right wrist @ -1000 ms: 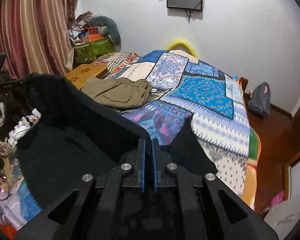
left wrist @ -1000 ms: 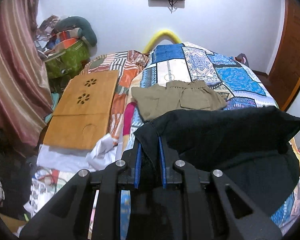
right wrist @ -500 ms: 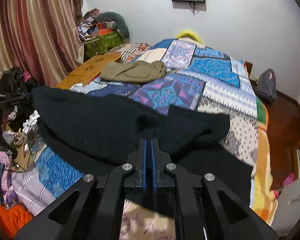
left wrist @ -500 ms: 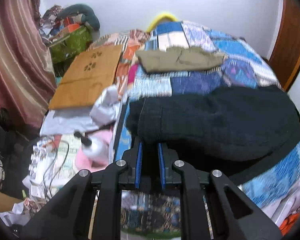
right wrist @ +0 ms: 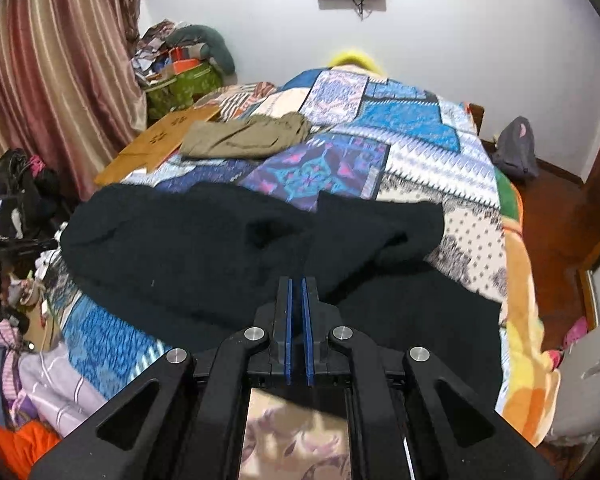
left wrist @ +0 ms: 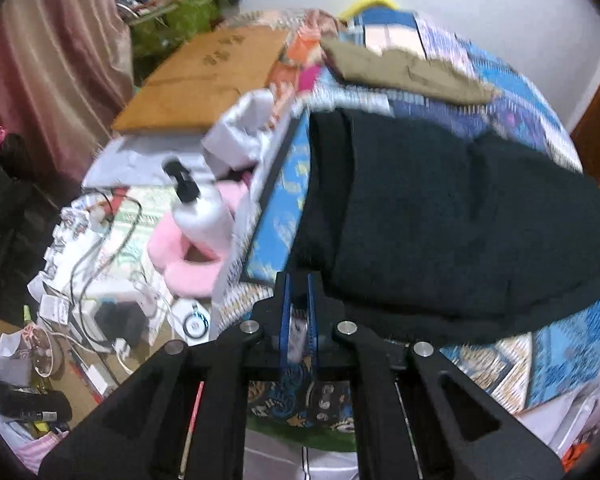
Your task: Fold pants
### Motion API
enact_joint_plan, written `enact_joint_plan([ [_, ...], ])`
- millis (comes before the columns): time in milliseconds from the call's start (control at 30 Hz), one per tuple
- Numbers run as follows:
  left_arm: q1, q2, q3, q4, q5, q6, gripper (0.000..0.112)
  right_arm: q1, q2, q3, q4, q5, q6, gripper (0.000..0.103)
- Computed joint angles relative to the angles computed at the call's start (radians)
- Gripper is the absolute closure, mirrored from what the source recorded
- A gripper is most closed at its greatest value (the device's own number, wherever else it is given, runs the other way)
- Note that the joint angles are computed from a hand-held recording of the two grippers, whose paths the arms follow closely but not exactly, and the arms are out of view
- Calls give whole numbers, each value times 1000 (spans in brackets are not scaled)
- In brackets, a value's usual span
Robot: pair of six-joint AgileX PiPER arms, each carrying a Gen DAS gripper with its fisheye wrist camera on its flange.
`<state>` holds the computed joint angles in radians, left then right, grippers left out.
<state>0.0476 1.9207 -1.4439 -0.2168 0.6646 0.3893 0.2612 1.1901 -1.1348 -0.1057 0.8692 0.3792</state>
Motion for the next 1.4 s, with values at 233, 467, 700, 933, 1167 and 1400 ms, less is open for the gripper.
enact_joint_plan([
  [233, -82, 47, -223, 17, 82, -78, 103, -63, 117, -87, 4, -19, -51, 79],
  [467, -200, 216, -511, 60, 198, -150, 87, -92, 251, -139, 4, -41, -86, 64],
  [700, -309, 377, -683, 92, 279, -173, 80, -106, 364, -164, 5, -47, -110, 61],
  [933, -381, 442, -741, 147, 303, -195, 80, -156, 331, -121, 92, -105, -175, 97],
  [1167, -420, 434, -819, 124, 332, -188, 80, -228, 166, 4, 120, -140, -161, 98],
  [1400, -465, 415, -829, 114, 324, -216, 73, -451, -135, 301, 355, -94, -271, 97],
])
